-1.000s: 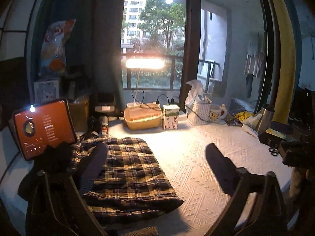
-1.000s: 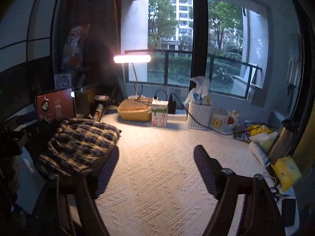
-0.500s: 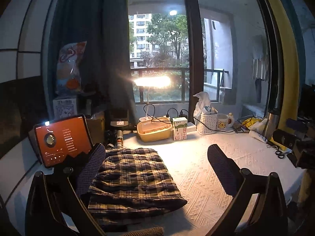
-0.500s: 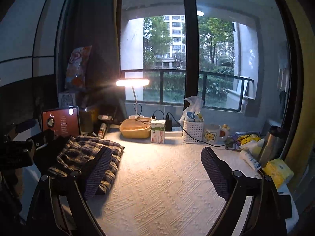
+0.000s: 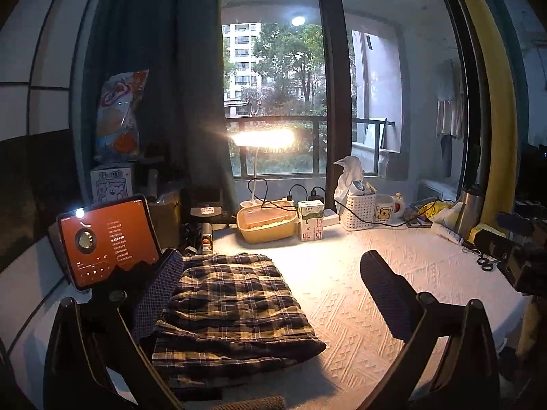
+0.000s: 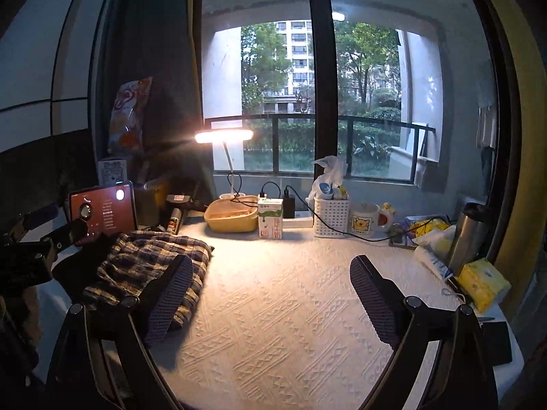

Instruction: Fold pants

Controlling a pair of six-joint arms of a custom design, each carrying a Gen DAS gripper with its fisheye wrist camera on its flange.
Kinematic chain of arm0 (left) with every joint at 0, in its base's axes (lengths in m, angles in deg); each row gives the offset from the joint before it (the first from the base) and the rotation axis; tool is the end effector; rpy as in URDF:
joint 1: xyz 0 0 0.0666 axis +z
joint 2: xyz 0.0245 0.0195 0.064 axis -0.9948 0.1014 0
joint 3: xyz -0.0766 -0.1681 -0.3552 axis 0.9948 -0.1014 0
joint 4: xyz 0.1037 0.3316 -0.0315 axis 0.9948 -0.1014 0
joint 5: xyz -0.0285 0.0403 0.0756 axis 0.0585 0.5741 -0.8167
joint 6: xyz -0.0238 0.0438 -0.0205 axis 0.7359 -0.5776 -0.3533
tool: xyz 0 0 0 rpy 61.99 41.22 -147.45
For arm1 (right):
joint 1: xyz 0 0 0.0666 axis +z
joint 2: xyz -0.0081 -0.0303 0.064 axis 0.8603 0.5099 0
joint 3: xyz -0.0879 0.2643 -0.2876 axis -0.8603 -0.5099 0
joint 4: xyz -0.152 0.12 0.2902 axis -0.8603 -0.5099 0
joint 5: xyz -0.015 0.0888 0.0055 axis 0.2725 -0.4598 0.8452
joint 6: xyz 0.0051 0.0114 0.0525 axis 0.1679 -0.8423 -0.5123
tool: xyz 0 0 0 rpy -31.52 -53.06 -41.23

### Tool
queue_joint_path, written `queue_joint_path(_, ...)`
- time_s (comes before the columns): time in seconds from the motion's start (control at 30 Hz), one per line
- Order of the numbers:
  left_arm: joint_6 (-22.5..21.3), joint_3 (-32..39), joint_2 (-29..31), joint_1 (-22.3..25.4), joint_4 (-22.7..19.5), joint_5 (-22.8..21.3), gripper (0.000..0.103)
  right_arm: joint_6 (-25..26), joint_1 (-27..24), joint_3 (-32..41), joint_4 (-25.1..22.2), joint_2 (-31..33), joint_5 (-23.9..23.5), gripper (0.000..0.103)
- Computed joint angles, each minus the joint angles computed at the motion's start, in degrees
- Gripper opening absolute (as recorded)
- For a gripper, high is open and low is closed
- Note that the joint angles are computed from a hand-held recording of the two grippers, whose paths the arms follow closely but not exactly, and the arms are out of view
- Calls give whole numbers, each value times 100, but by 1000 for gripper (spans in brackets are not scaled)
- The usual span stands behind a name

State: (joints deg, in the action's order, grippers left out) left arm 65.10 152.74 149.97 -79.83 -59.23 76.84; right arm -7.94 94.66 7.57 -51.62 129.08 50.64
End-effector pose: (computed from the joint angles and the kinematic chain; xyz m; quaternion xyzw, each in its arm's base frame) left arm 0.4361 0.0180 0.4720 0.1551 0.8003 -0.1089 0.5689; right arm 0.3427 0.2178 0.4809 0.0415 0.8223 0.0135 0.5674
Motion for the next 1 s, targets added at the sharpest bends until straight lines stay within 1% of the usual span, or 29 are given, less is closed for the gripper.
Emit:
queue_joint_path(0.33,-3,-48,-26,22,1,16,102,-15,19,85,-127,90,4,94)
queue_joint_path(1.0,-30,-28,-9,40,2,55,102,-58,25,81,-128,116,10,94)
